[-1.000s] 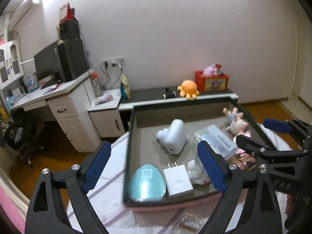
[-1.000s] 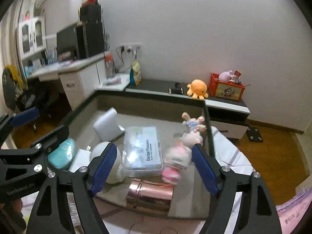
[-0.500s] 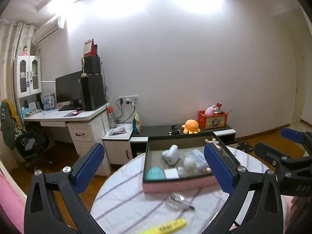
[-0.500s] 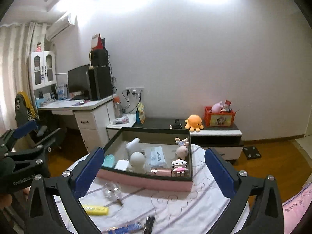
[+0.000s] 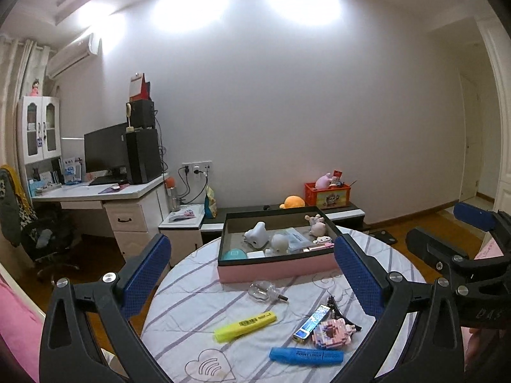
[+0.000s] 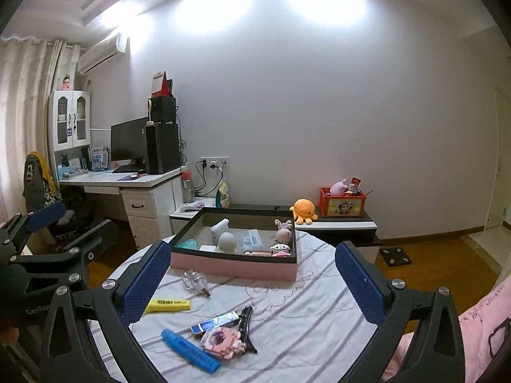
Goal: Organize rigid objects
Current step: 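Withdraw both tools from the box back over the remaining items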
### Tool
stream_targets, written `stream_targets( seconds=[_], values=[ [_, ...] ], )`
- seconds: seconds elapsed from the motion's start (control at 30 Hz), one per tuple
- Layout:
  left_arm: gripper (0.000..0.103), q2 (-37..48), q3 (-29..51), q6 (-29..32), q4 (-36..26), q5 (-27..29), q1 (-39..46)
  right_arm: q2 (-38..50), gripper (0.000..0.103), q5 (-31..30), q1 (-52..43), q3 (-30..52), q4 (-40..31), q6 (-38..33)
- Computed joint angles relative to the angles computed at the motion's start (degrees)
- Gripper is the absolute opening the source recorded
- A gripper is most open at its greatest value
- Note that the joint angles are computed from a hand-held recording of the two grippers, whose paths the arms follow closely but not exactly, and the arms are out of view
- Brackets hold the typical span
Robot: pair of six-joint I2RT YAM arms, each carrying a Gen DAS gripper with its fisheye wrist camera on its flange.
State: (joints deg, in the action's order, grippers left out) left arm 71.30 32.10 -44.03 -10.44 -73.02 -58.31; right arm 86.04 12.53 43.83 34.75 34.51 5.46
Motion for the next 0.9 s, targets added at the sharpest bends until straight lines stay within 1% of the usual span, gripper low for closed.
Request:
stream_targets(
  seconds=[0.07, 0.13, 0.17, 0.23, 0.43, 0.57, 0.63, 0.77, 0.9],
  values=[
    [0.103, 1.3, 1.4, -3.9, -4.3, -1.1, -1.4, -1.2, 0.103, 0.1, 0.3, -1.3, 0.1, 0.3],
    [0.103, 1.9, 2.2, -7.5, -8.1, -1.0, -2.0, -1.6, 0.103, 0.9, 0.6, -1.8, 0.0, 0.4],
    [0.103, 1.6, 2.0, -8.3, -9.1, -0.5, -1.9, -1.7, 0.103, 0.9, 0.6, -1.9, -0.2, 0.5],
    [0.103, 2.0, 2.2, -12.2, -12.8, -0.3, -2.1, -2.1, 0.103, 1.7, 1.1, -2.6, 0.0, 0.9],
    [0.103, 2.0, 0.2, -14.6, -13.6, 2.9, -0.9, -1.9, 0.103, 2.3, 1.3, -4.1, 0.0, 1.7],
    [0.103, 2.9, -2.2, -14.5, -11.1, 5.6, 0.5, 0.9, 0.103, 2.4, 1.2, -4.0, -0.1, 2.2],
    [0.103, 3.3, -4.1, -14.0, -8.5, 7.6, 1.6, 3.9, 0.103, 1.8, 0.7, -3.2, -0.3, 2.9],
    [0.103, 4.9, -7.8, -11.8, -1.7, 12.9, 4.4, 11.8, 0.103, 2.6, 0.3, -1.1, -0.4, 3.3],
    [0.103, 8.1, -10.2, -9.1, 5.8, 17.6, 7.2, 21.2, 0.103, 3.0, -0.6, 3.9, -4.1, 3.5]
  ],
)
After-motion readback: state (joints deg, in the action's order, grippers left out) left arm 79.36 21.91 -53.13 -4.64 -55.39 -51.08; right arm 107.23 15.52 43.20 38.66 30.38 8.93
